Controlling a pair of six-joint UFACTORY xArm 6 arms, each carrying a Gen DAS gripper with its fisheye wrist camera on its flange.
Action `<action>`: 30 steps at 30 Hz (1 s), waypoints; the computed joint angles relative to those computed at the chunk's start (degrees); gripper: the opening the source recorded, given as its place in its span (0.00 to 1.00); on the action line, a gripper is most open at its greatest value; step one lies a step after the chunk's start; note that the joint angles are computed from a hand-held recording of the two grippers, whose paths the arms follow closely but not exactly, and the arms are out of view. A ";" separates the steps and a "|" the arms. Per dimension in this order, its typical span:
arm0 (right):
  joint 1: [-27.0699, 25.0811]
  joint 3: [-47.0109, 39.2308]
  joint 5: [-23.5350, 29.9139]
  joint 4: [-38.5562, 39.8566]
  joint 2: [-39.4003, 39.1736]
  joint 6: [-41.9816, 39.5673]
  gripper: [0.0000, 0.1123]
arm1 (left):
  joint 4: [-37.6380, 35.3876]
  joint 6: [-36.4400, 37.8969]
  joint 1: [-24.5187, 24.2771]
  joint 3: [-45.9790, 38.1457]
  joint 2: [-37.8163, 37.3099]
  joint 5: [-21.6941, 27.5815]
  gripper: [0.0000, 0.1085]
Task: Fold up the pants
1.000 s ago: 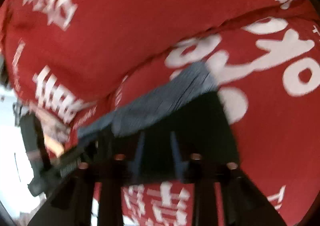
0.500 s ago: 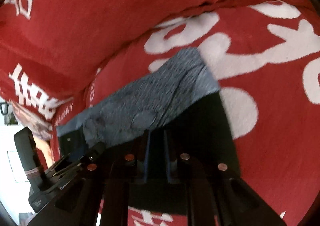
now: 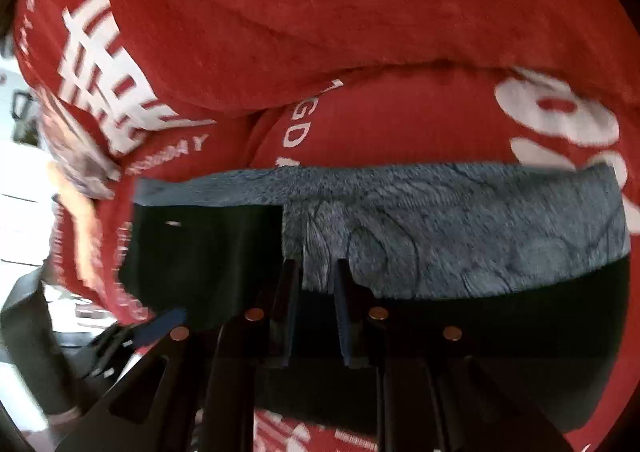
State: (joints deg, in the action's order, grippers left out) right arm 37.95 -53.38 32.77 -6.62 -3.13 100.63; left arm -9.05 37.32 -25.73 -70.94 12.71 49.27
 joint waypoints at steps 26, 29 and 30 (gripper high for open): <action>6.16 -11.05 3.75 8.07 4.80 -3.85 0.35 | 4.07 -2.34 4.88 -1.64 1.11 3.41 0.87; 7.06 -12.42 6.36 8.81 4.89 -4.24 0.44 | 4.73 -2.56 5.38 -2.62 1.48 4.95 0.87; 7.33 -13.04 7.46 9.19 5.04 -4.55 0.46 | 4.77 -2.59 5.64 -2.98 1.66 5.35 0.88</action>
State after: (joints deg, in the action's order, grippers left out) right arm 45.28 -66.42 40.23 2.57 1.91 96.08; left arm -4.28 34.73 -20.09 -73.93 14.37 54.63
